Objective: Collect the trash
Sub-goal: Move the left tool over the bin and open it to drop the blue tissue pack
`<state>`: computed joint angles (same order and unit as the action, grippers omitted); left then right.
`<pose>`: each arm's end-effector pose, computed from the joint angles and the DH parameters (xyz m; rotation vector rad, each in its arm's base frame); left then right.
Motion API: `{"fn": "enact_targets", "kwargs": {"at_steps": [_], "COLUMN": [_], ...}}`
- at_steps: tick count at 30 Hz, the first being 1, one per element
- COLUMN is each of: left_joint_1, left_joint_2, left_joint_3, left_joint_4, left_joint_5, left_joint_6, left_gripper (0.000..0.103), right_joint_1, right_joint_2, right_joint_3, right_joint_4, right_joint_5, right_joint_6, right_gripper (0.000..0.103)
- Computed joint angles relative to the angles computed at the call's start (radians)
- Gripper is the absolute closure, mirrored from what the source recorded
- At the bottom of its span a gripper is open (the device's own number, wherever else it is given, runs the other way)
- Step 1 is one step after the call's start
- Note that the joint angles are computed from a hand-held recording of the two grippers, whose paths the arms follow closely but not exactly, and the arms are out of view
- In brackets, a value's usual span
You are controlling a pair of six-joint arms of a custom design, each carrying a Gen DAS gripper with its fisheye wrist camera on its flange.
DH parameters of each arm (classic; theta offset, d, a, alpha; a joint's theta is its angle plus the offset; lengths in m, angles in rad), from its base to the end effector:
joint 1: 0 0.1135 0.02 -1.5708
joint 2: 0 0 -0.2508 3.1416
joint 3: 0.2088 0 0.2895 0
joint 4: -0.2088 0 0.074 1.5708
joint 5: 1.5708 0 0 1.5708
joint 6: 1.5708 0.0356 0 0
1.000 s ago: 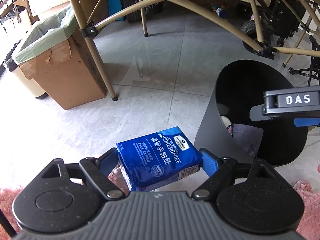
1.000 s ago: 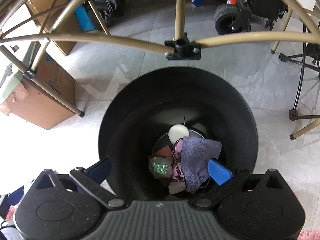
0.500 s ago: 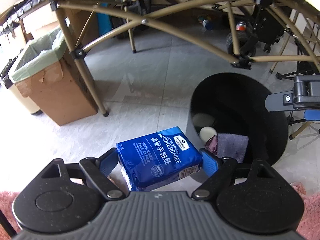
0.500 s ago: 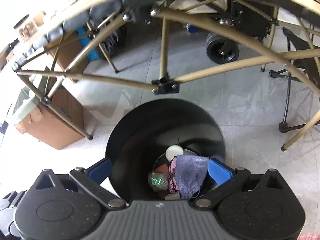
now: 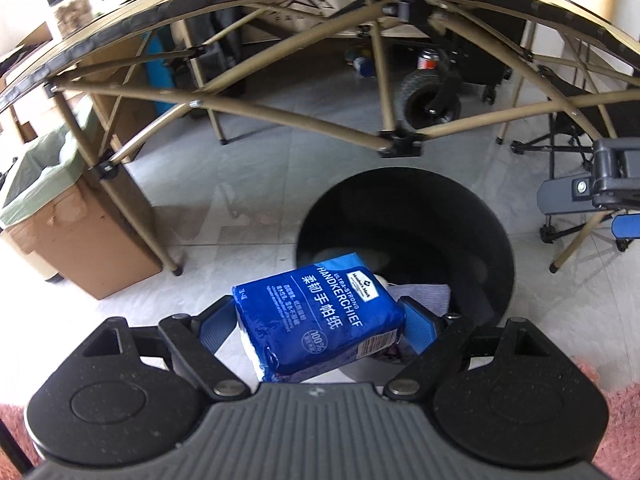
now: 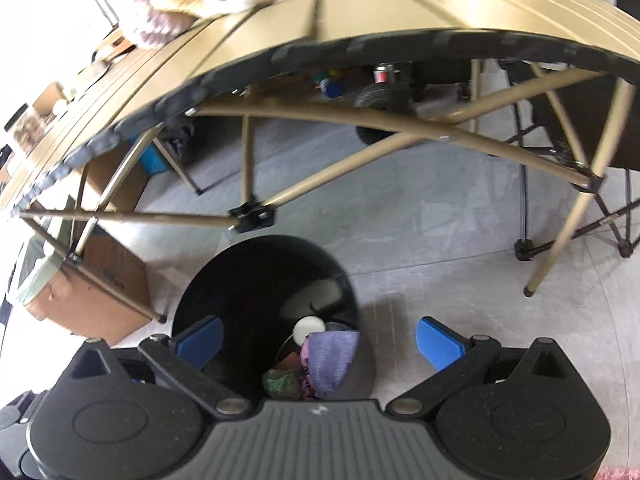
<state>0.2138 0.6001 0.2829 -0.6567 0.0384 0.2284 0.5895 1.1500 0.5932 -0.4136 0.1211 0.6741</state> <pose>0.1590 0.0331 0.1332 0.0337 2.5481 0.1242 0.2114 0.1362 0.1535 0.1567 2.5623 0.3437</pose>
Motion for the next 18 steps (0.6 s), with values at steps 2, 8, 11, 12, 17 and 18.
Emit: {"fn": "enact_targets", "kwargs": {"at_steps": [2,8,11,12,17,18], "left_joint_1": [-0.070,-0.253,-0.320,-0.338,-0.402,-0.415], "left_joint_2": [0.021,0.185,0.266,0.293,0.442,0.481], "left_joint_3": [0.009,0.062,0.093,0.107,0.182,0.201], "left_joint_4": [0.011,0.089,0.126,0.134,0.166,0.170], "left_joint_5": [-0.030,-0.105,-0.125,-0.130,-0.140,-0.151], "left_joint_6": [-0.041,-0.153,-0.193,-0.203,-0.252,-0.264], "left_gripper": [0.016,0.016,0.016,0.016,0.016,0.016], "right_joint_1": [-0.034,-0.137,-0.185,-0.201,-0.281,-0.289], "right_joint_2": [-0.043,-0.147,-0.186,-0.195,-0.247,-0.242], "right_joint_3": [-0.026,-0.091,-0.115,-0.121,-0.155,-0.155], "right_joint_4": [-0.009,-0.031,-0.040,-0.043,-0.061,-0.057], "right_joint_5": [-0.006,-0.031,-0.043,-0.044,-0.060,-0.058], "right_joint_6": [-0.004,-0.020,-0.029,-0.030,-0.035,-0.032], "right_gripper": [0.000,0.000,0.000,0.000,0.000,0.000]}}
